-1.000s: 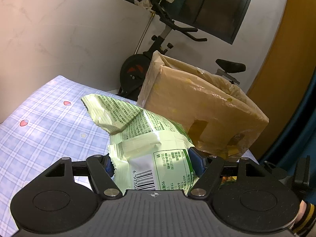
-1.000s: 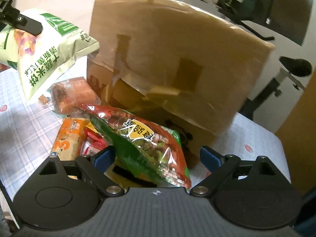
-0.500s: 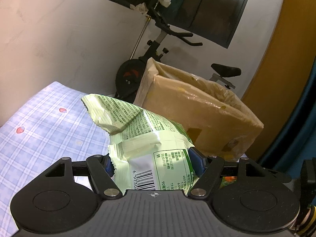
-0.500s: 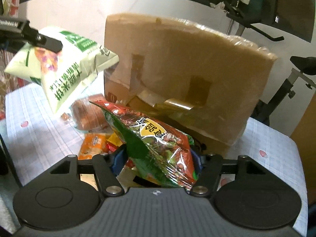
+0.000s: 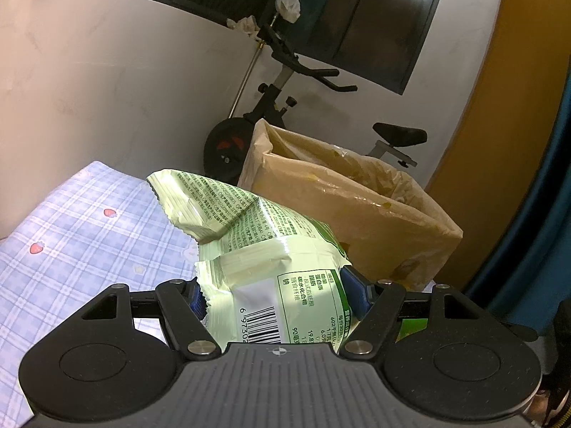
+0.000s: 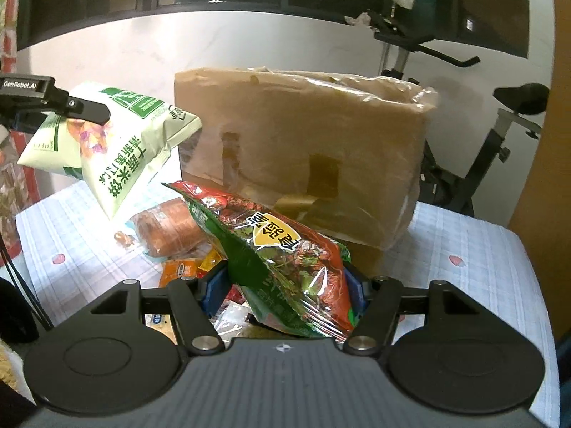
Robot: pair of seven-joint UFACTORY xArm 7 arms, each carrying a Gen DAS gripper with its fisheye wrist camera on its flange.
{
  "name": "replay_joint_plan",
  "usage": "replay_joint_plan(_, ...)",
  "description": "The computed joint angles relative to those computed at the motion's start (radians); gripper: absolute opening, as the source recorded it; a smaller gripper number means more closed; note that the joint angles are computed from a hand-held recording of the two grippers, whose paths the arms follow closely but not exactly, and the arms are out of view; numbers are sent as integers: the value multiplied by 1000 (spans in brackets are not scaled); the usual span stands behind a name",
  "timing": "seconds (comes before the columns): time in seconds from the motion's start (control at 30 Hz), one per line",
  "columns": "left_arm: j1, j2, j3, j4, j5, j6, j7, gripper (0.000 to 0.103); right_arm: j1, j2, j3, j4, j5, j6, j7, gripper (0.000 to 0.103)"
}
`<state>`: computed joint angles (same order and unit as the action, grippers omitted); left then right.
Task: Organize snacks
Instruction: 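Lift both held bags and carry them over the lined box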
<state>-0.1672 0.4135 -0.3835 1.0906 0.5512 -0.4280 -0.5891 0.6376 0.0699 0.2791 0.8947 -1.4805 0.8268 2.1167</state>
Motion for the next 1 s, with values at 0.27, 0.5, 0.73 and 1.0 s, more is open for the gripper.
replay_joint_plan(0.27, -9, -37, 25, -33, 7, -36, -10, 74, 23, -67, 36, -50, 1, 71, 95, 66)
replay_joint_plan(0.5, -22, -62, 41, -47, 25, -54, -28, 74, 33, -119, 72, -80, 46, 137, 136, 66)
replay_joint_plan(0.73, -24, -83, 53, -24, 74, -80, -52, 74, 32, -213, 115, -101, 14, 204, 170, 66)
replay_joint_plan(1.0, -64, -82, 82, 55, 76, -92, -34, 74, -23, -319, 140, -94, -52, 205, 159, 66)
